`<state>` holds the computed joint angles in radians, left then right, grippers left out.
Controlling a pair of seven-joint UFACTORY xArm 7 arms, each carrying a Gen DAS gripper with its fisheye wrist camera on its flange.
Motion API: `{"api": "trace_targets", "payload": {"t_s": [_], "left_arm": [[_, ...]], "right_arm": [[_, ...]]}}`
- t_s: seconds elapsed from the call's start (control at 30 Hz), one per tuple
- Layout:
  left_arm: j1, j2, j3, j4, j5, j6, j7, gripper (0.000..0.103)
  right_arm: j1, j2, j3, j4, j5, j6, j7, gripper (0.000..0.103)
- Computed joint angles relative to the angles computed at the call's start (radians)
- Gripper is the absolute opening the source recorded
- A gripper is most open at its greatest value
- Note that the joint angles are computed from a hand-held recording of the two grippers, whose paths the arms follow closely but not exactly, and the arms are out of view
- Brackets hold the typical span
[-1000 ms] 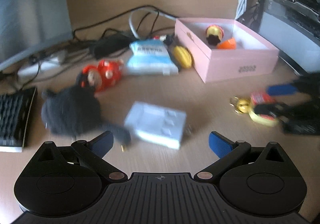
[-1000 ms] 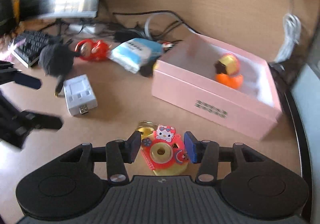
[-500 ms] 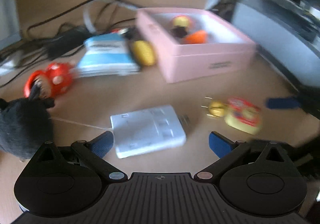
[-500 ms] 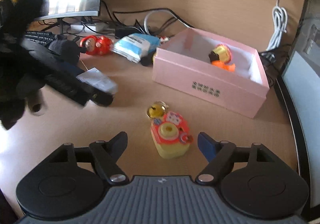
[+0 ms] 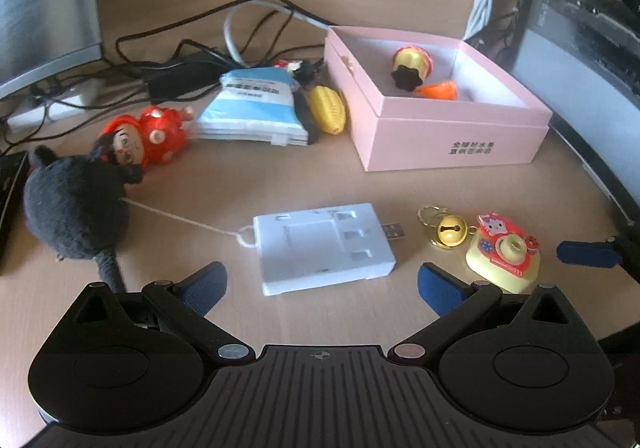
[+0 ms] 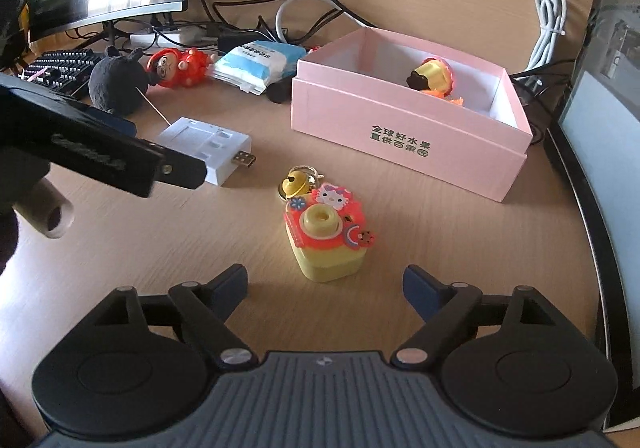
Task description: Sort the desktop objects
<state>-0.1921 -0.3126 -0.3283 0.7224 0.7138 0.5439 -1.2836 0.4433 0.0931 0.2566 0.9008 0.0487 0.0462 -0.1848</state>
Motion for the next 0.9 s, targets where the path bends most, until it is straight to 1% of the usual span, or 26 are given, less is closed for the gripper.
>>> {"api": "trace_targets", "payload": {"t_s": [0.07, 0.17, 0.23, 0.33, 0.37, 0.43, 0.53, 0.6, 0.67, 0.73, 0.8, 0.83, 0.9], "left_arm": [[-0.002, 0.047, -0.002, 0.039, 0.001, 0.016, 0.017, 0.103], [-0.023, 0.123, 0.013, 0.109, -0.014, 0.072, 0.022, 0.103], [-0.035, 0.138, 0.026, 0.123, 0.015, 0.09, -0.02, 0.103], [-0.053, 0.129, 0.029, 0.126, 0.085, 0.142, -0.085, 0.103], [-0.06, 0.119, 0.032, 0.119, 0.099, 0.149, -0.09, 0.097], [-0.072, 0.101, 0.041, 0.103, 0.1, 0.147, -0.078, 0.083], [-0.079, 0.07, 0.042, 0.074, 0.089, 0.144, -0.075, 0.083], [-0.087, 0.038, 0.04, 0.048, 0.062, 0.131, -0.057, 0.083], [-0.103, -0.005, 0.045, 0.007, 0.019, 0.072, 0.0, 0.083], [-0.128, -0.056, 0.051, -0.039, -0.05, 0.015, 0.084, 0.084], [-0.127, -0.093, 0.02, -0.061, -0.082, 0.03, 0.106, 0.094], [-0.119, -0.108, 0.0, -0.067, -0.095, 0.049, 0.1, 0.097], [-0.111, -0.134, -0.012, -0.085, -0.145, 0.05, 0.094, 0.097]], "right_arm": [[0.004, -0.007, -0.008, -0.008, -0.013, -0.001, 0.015, 0.086], [0.011, -0.019, -0.02, -0.022, -0.039, -0.003, 0.045, 0.086], [0.022, -0.027, -0.038, -0.032, -0.087, -0.005, 0.088, 0.086], [0.019, -0.041, -0.04, -0.047, -0.116, -0.011, 0.106, 0.086], [0.018, -0.045, -0.041, -0.052, -0.123, -0.013, 0.11, 0.087], [0.014, -0.05, -0.04, -0.057, -0.13, -0.015, 0.118, 0.087], [0.007, -0.047, -0.033, -0.055, -0.114, -0.013, 0.102, 0.087], [0.003, -0.043, -0.025, -0.051, -0.093, -0.011, 0.079, 0.087], [-0.005, -0.041, -0.008, -0.048, -0.043, -0.012, 0.024, 0.087], [-0.011, -0.034, 0.007, -0.041, 0.004, -0.013, -0.028, 0.087], [-0.015, -0.025, 0.018, -0.032, 0.042, -0.014, -0.07, 0.087], [-0.013, -0.022, 0.018, -0.028, 0.047, -0.015, -0.077, 0.088], [-0.014, -0.012, 0.024, -0.018, 0.063, -0.014, -0.098, 0.088]]}}
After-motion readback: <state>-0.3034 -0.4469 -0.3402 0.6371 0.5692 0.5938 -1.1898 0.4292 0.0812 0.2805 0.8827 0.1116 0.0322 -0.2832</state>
